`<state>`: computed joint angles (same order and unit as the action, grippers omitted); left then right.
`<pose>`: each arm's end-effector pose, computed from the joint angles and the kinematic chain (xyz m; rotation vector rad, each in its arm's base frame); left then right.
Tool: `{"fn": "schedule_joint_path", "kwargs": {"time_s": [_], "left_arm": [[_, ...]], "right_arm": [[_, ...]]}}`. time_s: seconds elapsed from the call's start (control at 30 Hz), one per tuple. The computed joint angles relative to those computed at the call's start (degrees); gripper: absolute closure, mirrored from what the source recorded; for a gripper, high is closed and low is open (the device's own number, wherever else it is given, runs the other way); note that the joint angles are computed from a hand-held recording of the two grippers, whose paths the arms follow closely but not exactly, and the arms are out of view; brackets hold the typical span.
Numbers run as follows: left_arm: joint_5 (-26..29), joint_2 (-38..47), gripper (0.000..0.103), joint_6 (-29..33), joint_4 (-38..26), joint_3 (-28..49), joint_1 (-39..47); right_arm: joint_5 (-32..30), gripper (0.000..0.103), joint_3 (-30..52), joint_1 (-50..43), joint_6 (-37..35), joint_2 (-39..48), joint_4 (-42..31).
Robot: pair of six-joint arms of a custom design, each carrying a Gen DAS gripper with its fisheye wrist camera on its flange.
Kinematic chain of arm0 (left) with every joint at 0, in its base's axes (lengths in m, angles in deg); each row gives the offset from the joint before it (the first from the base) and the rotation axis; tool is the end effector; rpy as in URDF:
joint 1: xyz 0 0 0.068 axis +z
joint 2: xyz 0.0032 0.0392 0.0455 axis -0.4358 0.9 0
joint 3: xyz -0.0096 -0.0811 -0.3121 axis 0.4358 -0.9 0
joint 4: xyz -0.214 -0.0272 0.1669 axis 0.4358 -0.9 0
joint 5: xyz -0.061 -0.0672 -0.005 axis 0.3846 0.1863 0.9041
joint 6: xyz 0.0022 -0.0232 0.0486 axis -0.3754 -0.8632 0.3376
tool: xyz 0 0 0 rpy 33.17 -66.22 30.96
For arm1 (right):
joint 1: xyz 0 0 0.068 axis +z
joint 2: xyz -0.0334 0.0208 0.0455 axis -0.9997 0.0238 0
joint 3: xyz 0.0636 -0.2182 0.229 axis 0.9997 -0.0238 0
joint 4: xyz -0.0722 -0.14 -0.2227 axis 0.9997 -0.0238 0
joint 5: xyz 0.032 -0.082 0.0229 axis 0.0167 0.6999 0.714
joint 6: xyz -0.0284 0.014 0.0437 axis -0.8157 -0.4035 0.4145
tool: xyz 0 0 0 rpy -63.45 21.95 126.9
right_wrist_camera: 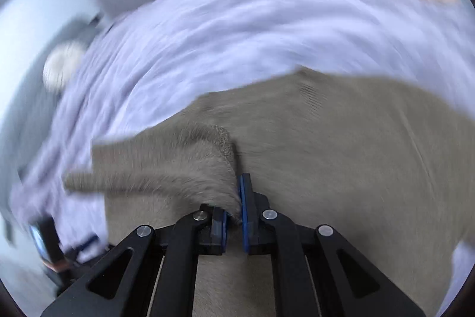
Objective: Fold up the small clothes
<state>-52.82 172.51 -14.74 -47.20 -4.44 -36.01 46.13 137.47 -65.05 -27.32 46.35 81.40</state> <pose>0.2713 -0.0394 0.1714 -0.1116 2.7279 0.2566 0.2997 0.1360 0.2049 0.5056 2.5511 0.6676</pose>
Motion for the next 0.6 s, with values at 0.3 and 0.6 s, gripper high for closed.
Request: {"fn": "schedule_joint_path", "kwargs": {"time_s": [0.3,0.6], "left_arm": [[-0.06,-3.93,0.018,1.49,-5.74,1.09,1.24],[0.24,-0.76,0.018,1.56,-6.44,9.15,2.66]], "right_arm": [[-12.67,0.078,-18.25,-11.54,17.57,-2.62,21.32],[-10.47,0.096,-10.97,-11.69,7.38,-3.41,10.74]]}}
